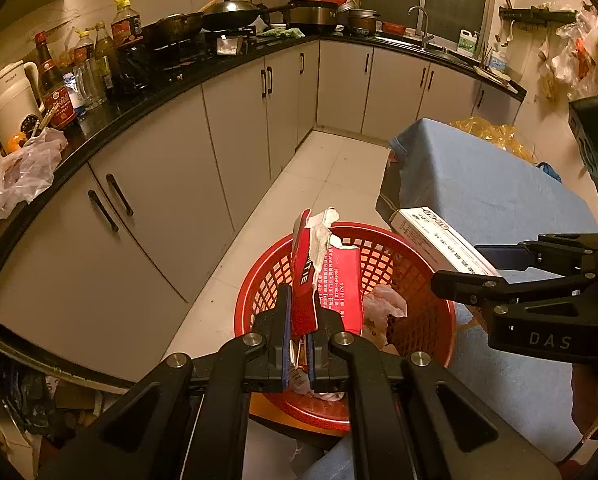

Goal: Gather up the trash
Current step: 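Open the right tool to drop the box while the left tool releases the wrapper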

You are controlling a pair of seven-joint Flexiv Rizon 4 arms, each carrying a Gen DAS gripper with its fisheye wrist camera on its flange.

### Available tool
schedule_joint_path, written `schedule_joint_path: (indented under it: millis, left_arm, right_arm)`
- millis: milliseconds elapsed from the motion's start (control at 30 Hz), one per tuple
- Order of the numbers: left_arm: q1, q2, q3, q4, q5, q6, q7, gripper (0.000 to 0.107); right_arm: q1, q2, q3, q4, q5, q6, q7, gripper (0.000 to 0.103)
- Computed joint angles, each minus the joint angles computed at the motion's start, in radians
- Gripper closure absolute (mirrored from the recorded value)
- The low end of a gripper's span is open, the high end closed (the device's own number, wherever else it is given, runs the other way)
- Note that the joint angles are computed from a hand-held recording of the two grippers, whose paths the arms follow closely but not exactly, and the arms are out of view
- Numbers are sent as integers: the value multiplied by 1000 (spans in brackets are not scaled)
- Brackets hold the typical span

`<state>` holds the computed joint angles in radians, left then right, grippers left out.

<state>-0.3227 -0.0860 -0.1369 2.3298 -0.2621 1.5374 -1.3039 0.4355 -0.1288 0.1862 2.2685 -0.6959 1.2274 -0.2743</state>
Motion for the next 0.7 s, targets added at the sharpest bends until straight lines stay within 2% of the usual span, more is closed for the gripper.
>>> schedule_joint_path:
  millis: [567,633,667,700]
  left_arm:
    - [0,-38,18,-43,82,-28,-77,100]
    - [5,-37,12,-39,70,-26,-75,85]
    - [-1,-38,25,-44,89,-30,-98,61]
    - [-13,-41,50,-52,133,-25,-143,47]
  right_arm:
    - [-3,-25,-11,-12,31,24,-34,43]
    - [-2,-25,-13,-11,31,25,-32,43]
    - [-3,-23,-14,-9,31,30,-30,43]
    - [-3,-22,-15,-6,31,34,-30,43]
